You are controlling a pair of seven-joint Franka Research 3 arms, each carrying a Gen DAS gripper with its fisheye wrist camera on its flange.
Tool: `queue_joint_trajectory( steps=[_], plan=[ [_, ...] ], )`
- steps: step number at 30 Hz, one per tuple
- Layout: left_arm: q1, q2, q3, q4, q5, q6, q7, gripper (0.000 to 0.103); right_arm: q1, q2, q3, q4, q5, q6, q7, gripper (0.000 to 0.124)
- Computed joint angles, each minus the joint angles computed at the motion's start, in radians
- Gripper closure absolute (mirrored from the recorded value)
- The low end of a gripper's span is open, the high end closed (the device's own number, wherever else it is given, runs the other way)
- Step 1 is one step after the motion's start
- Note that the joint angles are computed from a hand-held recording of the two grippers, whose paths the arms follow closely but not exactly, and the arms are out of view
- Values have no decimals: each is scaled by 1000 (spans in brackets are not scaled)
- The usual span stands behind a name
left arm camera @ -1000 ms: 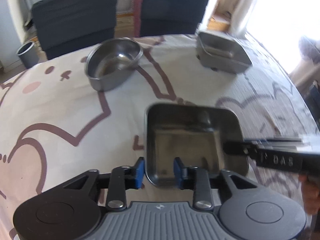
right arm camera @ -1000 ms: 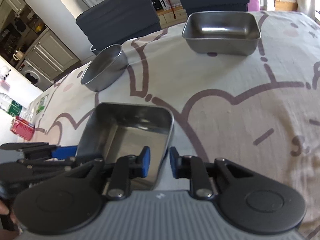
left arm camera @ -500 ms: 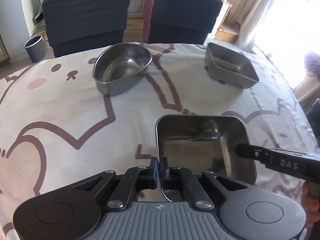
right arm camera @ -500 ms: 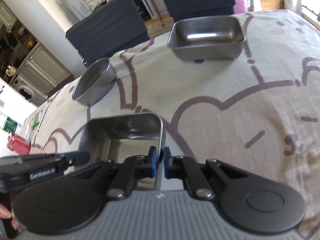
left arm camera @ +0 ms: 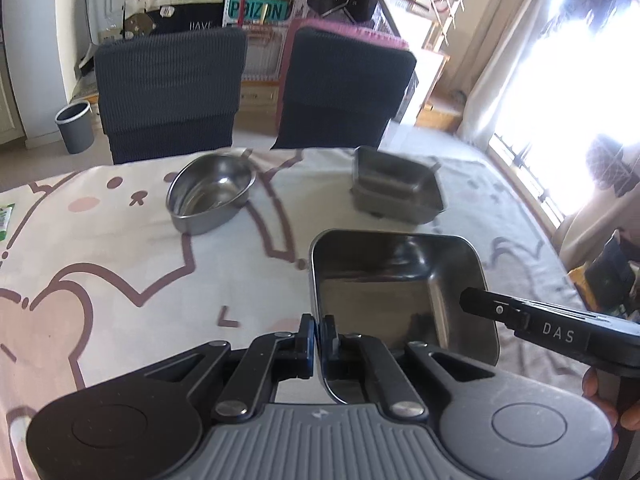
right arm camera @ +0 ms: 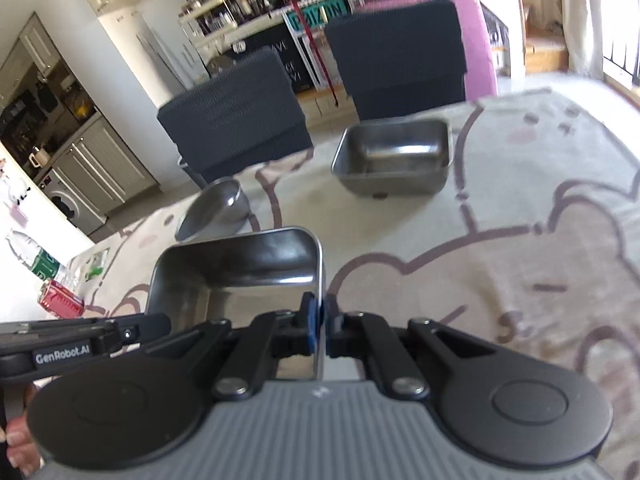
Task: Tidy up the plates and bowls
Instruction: 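Lift the steel tray with both grippers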
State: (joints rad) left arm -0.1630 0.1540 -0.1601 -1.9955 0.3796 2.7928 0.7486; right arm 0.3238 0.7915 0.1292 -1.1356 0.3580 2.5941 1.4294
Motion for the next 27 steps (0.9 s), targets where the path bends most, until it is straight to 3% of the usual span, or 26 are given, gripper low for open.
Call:
queue_joint_trajectory(
  steps=[5,14,19,27],
  plan=[
    [-50,-43,-6,-8,105,1,-136,99,-52,-145,28,-201,58,105,-81,120],
    [-111,-65,-43,11,202,9,-319,98,-154,-348,63,-461,220,213,-253,121],
    [-135,-40,-65,28,167,4,-317,98,-163,-430,34,-564,261,231,-310,121],
    [-174,37,-87,70,83,-36,-234,98,-122,-471,-51,-641,134,231,-255,120]
  ],
)
